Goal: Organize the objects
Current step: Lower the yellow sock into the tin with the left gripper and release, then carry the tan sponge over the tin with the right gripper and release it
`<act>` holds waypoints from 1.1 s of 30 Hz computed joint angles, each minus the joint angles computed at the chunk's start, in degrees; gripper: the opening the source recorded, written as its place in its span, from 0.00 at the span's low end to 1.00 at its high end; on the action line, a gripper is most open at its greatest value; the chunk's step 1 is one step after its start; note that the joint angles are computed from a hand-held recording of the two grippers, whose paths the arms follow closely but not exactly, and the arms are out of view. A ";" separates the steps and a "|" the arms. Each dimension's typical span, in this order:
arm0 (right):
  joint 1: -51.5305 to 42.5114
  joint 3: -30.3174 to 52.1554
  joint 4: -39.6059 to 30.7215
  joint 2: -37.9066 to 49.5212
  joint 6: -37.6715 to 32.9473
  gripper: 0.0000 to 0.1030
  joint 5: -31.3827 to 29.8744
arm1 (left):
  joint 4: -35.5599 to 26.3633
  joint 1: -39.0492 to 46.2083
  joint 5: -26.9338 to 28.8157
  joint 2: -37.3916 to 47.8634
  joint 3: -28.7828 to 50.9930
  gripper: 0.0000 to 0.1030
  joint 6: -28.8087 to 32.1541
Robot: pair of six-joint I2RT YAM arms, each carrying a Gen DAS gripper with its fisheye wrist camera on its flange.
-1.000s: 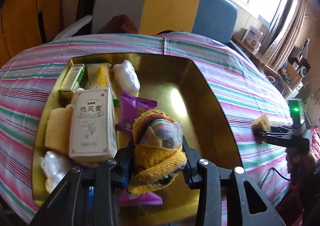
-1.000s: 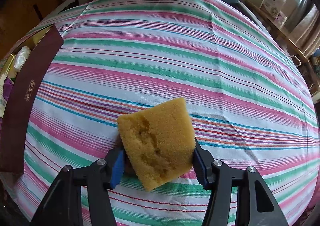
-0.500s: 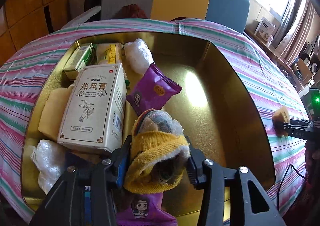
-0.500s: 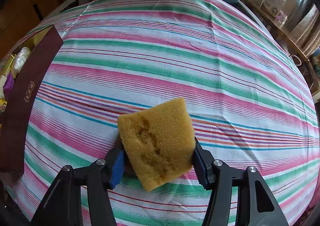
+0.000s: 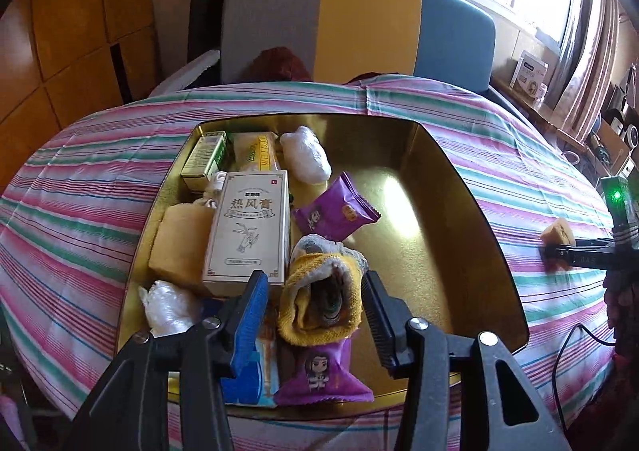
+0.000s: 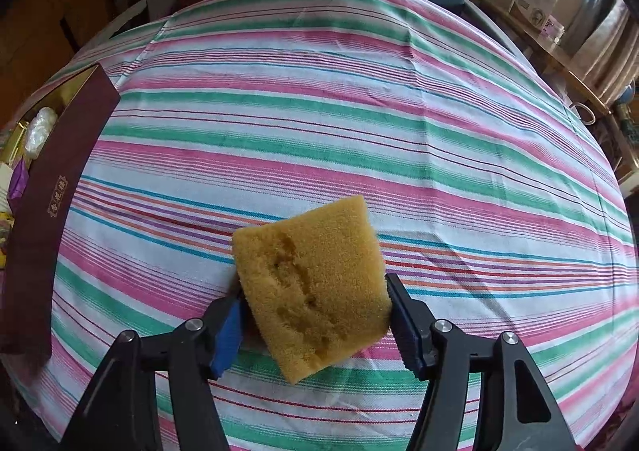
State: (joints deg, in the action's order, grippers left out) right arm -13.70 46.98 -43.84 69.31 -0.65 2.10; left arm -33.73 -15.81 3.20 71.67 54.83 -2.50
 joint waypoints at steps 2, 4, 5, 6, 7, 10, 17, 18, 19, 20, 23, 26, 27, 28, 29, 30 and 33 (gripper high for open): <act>-0.16 -0.12 0.24 -0.35 0.11 0.60 0.46 | -0.83 0.96 0.45 -1.25 -0.30 0.47 0.31; 0.12 -0.19 0.22 -0.52 0.05 0.56 0.97 | -1.68 2.20 1.20 -2.72 -0.85 0.47 0.85; 0.46 -0.28 0.29 -0.60 0.05 0.55 1.11 | -1.99 2.60 1.43 -3.26 -1.06 0.47 1.17; 0.78 -0.41 0.43 -0.65 -0.06 0.55 1.29 | -2.08 2.61 1.38 -3.65 -1.21 0.47 1.17; 1.35 -0.55 0.43 -0.61 0.02 0.54 1.76 | -2.14 2.89 1.58 -4.23 -1.44 0.47 1.26; 2.59 -0.76 0.13 -0.39 0.21 0.54 2.73 | -2.60 3.49 1.97 -5.23 -1.67 0.47 1.72; 3.91 0.51 -2.78 0.13 4.57 0.54 3.50 | -3.75 5.67 3.45 -6.66 -2.14 0.47 2.88; 4.21 0.75 -3.35 0.12 5.56 0.54 3.40 | -3.88 6.02 3.77 -6.86 -2.22 0.47 3.00; 4.73 0.97 -3.85 0.10 6.63 0.54 3.37 | -4.08 6.39 4.09 -7.07 -2.25 0.47 3.22; 5.59 1.36 -4.43 0.15 7.81 0.54 3.89 | -4.09 6.60 4.19 -7.08 -2.25 0.47 3.41; 8.89 2.65 -5.52 -0.37 11.11 0.54 4.49 | -4.42 7.66 4.95 -7.55 -2.38 0.47 3.82; 12.24 4.89 -6.43 -0.20 14.53 0.54 4.71 | -4.68 8.68 5.59 -7.94 -2.42 0.47 4.25; 13.32 5.79 -6.68 -0.03 15.66 0.54 4.46 | -4.76 9.09 5.93 -7.94 -2.38 0.47 4.45; 15.14 6.88 -7.19 0.01 17.16 0.54 4.80 | -4.86 9.38 6.11 -8.02 -2.37 0.47 4.48; 17.04 8.07 -7.63 0.13 18.48 0.54 5.24 | -4.93 9.68 6.28 -8.04 -2.34 0.47 4.60; 18.66 9.19 -7.74 0.46 19.58 0.54 5.54 | -5.01 9.96 6.52 -8.11 -2.34 0.47 4.72; 24.52 13.50 -8.57 1.20 23.55 0.54 6.00 | -5.19 10.85 7.07 -8.16 -2.45 0.47 5.06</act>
State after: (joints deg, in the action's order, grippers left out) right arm 10.83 60.48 -52.41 70.51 22.90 8.10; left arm -38.93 -4.96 10.28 63.51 52.38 2.56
